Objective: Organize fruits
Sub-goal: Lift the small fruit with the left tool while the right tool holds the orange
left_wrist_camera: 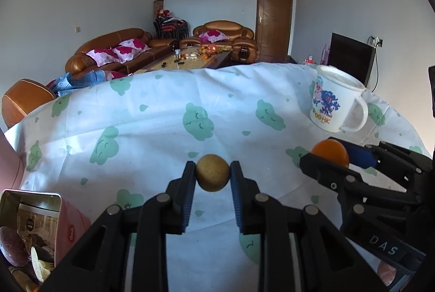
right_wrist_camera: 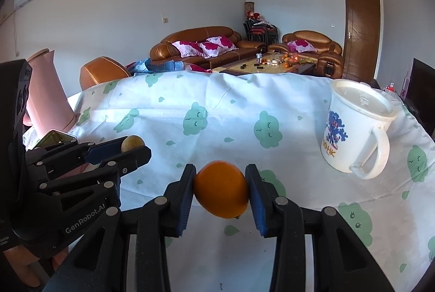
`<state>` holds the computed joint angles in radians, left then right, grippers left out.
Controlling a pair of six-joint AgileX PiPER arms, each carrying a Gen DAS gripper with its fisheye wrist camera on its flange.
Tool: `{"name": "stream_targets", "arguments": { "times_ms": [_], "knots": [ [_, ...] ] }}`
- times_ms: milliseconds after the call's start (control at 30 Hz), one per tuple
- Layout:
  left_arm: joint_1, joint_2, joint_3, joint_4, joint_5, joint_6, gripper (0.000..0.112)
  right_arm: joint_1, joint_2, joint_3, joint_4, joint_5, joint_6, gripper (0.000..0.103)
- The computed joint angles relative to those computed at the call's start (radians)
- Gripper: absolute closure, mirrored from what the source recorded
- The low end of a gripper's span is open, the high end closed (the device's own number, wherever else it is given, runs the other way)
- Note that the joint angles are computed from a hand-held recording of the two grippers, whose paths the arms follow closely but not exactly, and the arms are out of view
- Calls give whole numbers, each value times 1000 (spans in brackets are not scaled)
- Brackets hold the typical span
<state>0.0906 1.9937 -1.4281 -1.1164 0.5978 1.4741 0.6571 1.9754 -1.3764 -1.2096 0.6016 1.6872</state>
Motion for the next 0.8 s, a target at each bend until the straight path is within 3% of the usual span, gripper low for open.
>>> {"name": "stream_targets", "arguments": {
  "times_ms": [800],
  "knots": [
    [44, -38, 76, -211, 24, 195, 86, 53, -24, 50, -170, 72, 146, 63]
  ]
}}
